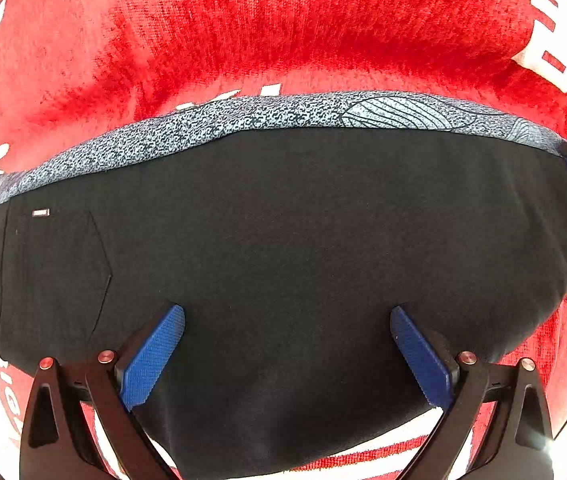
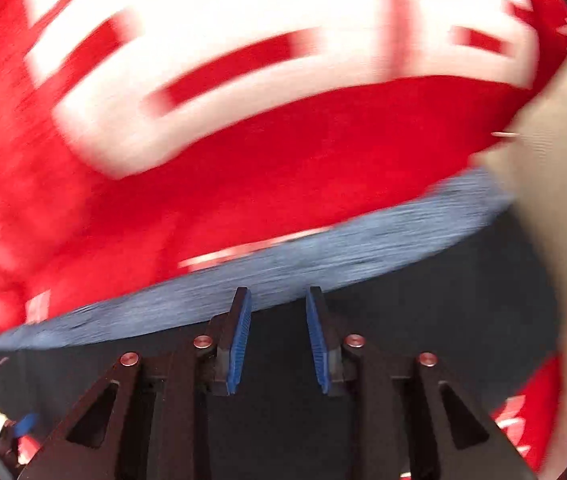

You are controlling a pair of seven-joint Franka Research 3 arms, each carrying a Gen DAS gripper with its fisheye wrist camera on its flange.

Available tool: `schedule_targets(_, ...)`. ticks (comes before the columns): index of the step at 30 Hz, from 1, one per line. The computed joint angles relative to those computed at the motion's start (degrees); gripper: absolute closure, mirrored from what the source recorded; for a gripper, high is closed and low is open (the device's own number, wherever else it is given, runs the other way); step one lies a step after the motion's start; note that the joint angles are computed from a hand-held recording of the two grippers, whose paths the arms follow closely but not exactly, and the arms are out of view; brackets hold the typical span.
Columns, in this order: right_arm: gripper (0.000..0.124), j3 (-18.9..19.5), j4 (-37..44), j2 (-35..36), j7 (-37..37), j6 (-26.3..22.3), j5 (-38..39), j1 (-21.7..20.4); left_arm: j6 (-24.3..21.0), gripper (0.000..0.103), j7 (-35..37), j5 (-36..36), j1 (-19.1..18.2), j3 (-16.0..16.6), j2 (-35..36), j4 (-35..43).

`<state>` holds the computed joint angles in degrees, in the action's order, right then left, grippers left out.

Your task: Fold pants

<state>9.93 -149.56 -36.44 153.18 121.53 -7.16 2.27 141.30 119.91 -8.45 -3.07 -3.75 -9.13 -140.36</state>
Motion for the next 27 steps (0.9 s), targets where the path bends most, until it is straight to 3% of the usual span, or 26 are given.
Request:
schedule_targets(7, 0.091, -2.1, -2.8, -9.7, -0.6, -11.0, -3.0, -5.7, 0.0, 0.000, -3.5, 2.1, -0.5, -0.8, -1.4, -1.1)
schedule_targets(9, 0.083, -0.5, -2.5, -12.4, 0.4, -13.2, -2.0, -5.1, 0.1, 0.000, -3.8, 2.5, -0.5, -0.6, -1.4, -1.2)
schedule_targets(11, 0.067, 1.4, -3.1, -15.0, 1.2, -14.8, -1.4, -3.8, -0.5, 0.000, -4.4, 2.8, -0.7, -0.5, -3.2, -2.4)
schedule_targets(13, 0.066, 2.1, -4.0, -14.9, 0.7, -16.4, -0.8, -2.5, 0.0, 0.000, -5.2, 3.4, -1.0, -0.6, -3.4, -2.6)
schedule_targets(15, 0.065, 2.3, -6.5, -14.6, -0.3, -14.6, -1.0, -1.4, 0.6, 0.000, -5.1, 4.0, -1.1, -0.4, -2.8, -2.6)
schedule_targets(18, 0.065, 4.1, -2.1, -9.7, 0.2, -17.3, -2.9, -1.6, -1.1, 0.000, -7.5, 6.9, -0.9, -1.3, -2.4, -1.2)
schedule_targets(20, 0.065, 2.9, -0.4, -8.4, 1.7, -12.6, -0.8, -0.3, -3.6, 0.000, -10.4, 8.8, -1.2, -2.3, -1.6, 1.5)
schedule_targets(22, 0.066, 2.6, 1.2, -6.9, 0.7, -8.3, -0.6, 0.9, -2.5, 0.000, -9.5, 3.4, -3.0, -1.9, -2.0, 3.1)
schedule_targets(25, 0.082, 0.8, 3.4, -0.6, -2.4, 3.3, 2.1, 3.1, -0.3, 0.000, -10.9, -1.1, -5.1, -2.9, 0.8, 6.7)
schedule_targets(27, 0.086, 0.2, 4.7, 3.8, -3.4, 8.8, 4.2, 3.9, 0.9, 0.000, -15.4, 0.7, -5.8, -4.7, 5.1, 9.8)
